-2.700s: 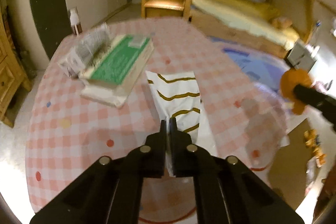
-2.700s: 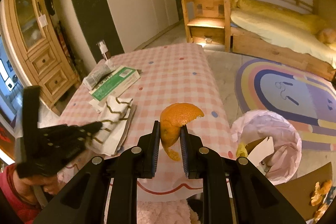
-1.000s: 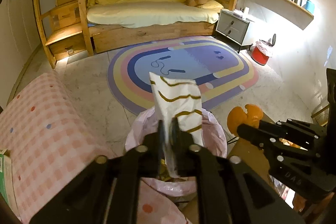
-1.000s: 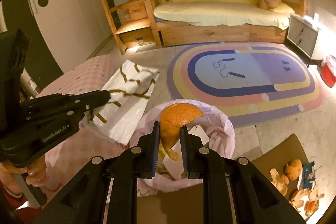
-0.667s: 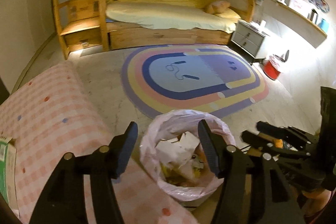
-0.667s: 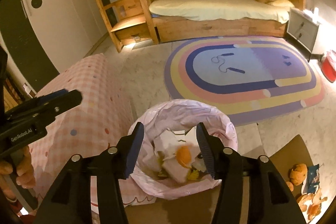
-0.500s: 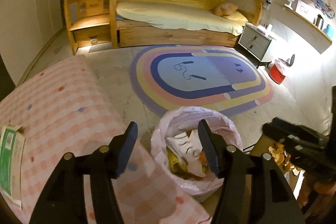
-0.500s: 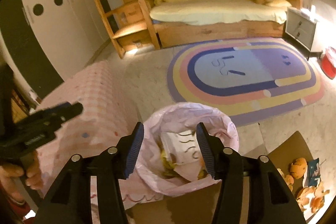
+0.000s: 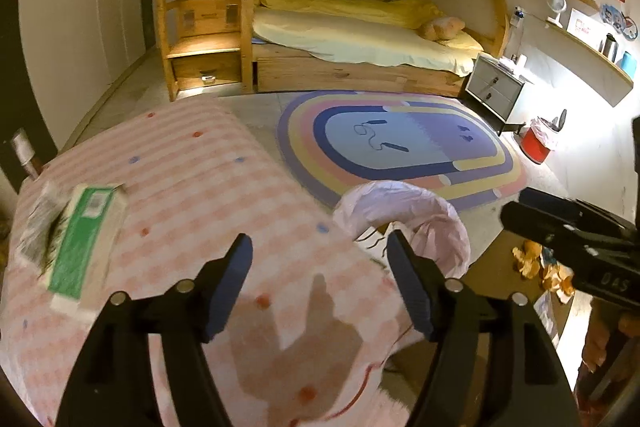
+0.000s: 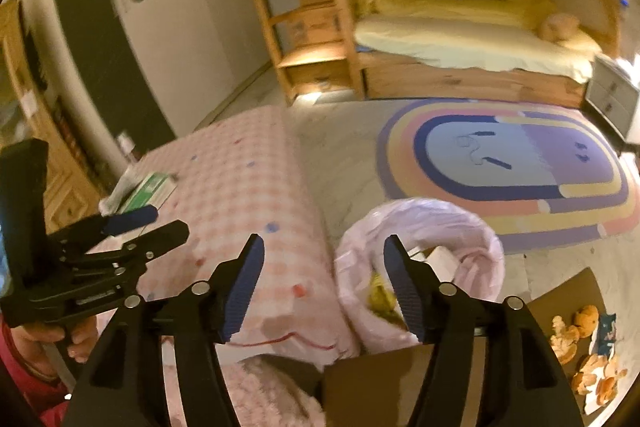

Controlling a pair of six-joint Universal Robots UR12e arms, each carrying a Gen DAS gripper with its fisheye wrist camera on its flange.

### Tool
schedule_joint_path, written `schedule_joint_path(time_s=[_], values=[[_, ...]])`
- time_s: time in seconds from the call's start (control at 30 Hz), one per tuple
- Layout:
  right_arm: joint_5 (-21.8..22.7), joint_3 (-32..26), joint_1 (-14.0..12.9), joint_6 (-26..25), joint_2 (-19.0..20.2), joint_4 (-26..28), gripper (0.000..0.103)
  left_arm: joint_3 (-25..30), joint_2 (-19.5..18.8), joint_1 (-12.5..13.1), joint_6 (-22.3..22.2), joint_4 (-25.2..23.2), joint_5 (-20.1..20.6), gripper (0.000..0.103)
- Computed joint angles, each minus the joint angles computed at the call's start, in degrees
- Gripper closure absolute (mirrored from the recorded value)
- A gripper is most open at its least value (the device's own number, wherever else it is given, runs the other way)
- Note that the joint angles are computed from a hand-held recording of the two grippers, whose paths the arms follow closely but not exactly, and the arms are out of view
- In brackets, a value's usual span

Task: Collect trash
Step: 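Move both tools back to the table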

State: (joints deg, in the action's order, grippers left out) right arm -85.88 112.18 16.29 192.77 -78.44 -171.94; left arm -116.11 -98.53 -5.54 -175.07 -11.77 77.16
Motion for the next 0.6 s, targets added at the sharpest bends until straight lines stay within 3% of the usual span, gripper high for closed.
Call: schedule_joint_path(time_s=[0.17, 0.37, 0.47, 0.6], values=[[0.26, -2.61, 2.97, -3.29, 1.52, 2.33, 0.025, -3.72, 2.97, 2.78, -0.74, 1.64, 1.71, 0.027], [1.10, -6.18, 5.81, -6.13, 3.81, 4.14, 0.024, -6.56, 5.19, 6.86, -3.93, 3.41, 5.66, 0.016], [0.77, -8.19, 7.14, -7.19, 5.26, 4.79, 0.015, -7.78, 6.23, 9.24, -5.81, 4.30, 7.58, 0.007], [0.25, -10.93, 8.80, -8.98, 7.10, 5.84, 0.015, -9.00, 7.27, 12.34, -7.08, 4.94, 8.50, 0.007]])
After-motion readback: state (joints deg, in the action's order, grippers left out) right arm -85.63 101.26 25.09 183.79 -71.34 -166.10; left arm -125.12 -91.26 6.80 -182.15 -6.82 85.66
